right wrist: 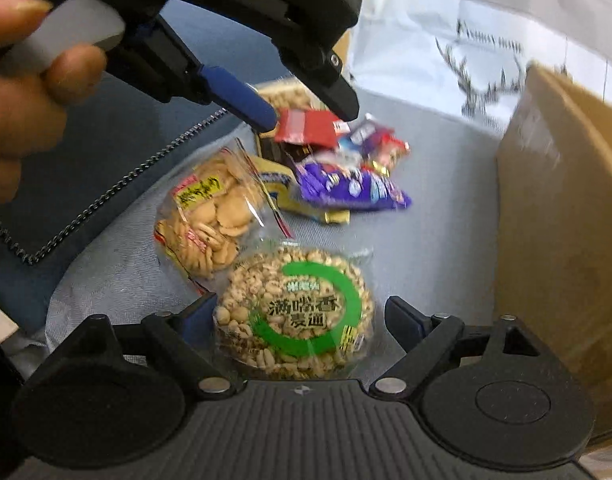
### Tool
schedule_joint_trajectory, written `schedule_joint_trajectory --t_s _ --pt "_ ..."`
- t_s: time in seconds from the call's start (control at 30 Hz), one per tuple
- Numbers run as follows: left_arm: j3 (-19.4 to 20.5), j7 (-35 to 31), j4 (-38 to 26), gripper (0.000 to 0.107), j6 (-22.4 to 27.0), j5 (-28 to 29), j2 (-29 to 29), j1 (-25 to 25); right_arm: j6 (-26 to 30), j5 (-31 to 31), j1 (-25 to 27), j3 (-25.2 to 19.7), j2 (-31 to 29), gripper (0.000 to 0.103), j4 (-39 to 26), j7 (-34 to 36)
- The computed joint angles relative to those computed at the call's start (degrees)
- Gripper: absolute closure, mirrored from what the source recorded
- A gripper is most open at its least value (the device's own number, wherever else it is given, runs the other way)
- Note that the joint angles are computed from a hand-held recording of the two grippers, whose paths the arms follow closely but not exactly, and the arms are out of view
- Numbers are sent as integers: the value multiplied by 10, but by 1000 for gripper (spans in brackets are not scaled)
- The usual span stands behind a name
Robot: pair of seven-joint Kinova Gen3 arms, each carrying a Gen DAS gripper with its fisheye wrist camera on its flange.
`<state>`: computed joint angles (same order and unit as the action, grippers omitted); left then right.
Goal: Organize snacks
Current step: 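Grasp the green-ring puffed-grain cake with right gripper while left grasps purple candy bar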
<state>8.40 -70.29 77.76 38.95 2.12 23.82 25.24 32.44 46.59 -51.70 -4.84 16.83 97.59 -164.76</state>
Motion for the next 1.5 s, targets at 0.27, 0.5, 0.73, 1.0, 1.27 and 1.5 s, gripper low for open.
schedule_joint_trajectory --t_s 0.27,0.5,0.73,1.0,1.27,1.5 --pt "-2 -63 -93 40 80 -40 70 35 -18 -63 26 -1 3 23 -3 54" --pt "-13 -62 -92 97 88 -42 68 36 -22 -65 22 9 6 23 -3 59" --pt "-5 -13 -1 104 1 52 10 -34 -27 -65 17 14 5 23 1 52" --pt "27 -64 -25 66 13 64 30 -43 -20 -59 15 13 7 22 -2 53" --pt "-11 -53 -125 68 133 -24 91 36 -25 -65 20 11 5 22 0 63" --pt "-9 -54 -117 93 134 -18 89 27 -25 -65 18 13 6 22 0 64"
